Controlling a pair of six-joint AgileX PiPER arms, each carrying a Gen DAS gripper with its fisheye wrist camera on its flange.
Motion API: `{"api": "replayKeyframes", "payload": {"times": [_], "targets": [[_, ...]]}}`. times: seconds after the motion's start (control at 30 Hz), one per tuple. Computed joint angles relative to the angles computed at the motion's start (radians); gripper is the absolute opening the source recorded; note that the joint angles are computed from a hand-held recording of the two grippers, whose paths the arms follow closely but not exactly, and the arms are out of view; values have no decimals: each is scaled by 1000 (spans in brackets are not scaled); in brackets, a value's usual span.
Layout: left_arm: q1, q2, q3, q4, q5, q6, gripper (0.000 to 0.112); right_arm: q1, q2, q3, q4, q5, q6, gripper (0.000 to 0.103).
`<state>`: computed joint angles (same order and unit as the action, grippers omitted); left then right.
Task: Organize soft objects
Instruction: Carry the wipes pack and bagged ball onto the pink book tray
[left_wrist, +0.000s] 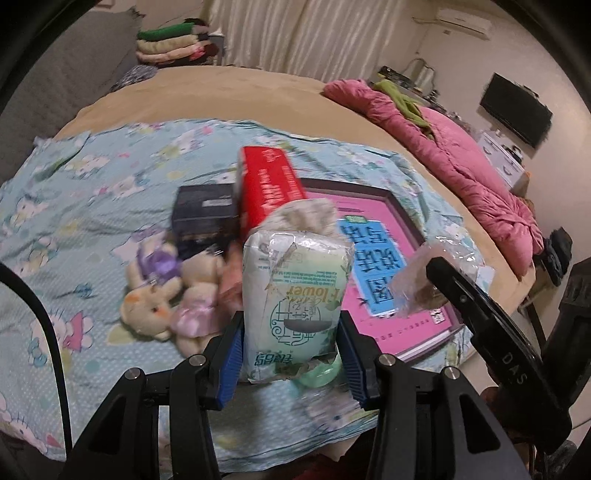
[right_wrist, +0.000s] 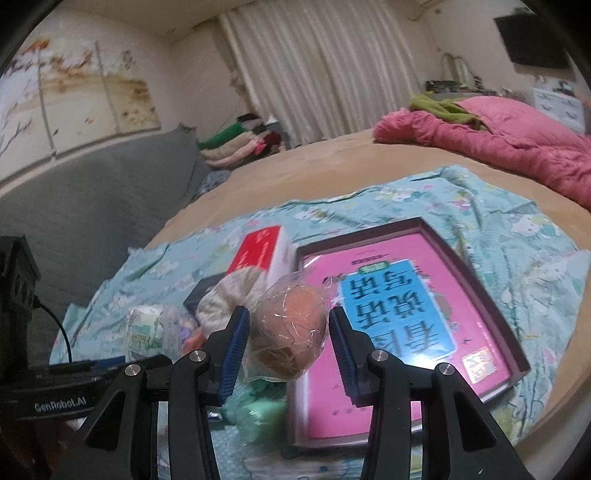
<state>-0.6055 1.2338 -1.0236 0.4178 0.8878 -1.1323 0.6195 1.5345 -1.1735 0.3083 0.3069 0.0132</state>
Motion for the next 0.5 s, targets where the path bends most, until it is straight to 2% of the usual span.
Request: {"api": "replayKeyframes", "payload": {"times": [0.07, 0.23, 0.5], "targets": [[-10, 41, -39, -7, -6, 19, 48, -25, -8, 8, 4, -4, 17, 46], [-35, 132, -126, -15, -16, 48, 48, -58, -25, 12, -173, -17, 187, 46], [-26, 301, -278, -90, -12, 168, 48, -128, -27, 13, -331, 14, 323, 46]]}}
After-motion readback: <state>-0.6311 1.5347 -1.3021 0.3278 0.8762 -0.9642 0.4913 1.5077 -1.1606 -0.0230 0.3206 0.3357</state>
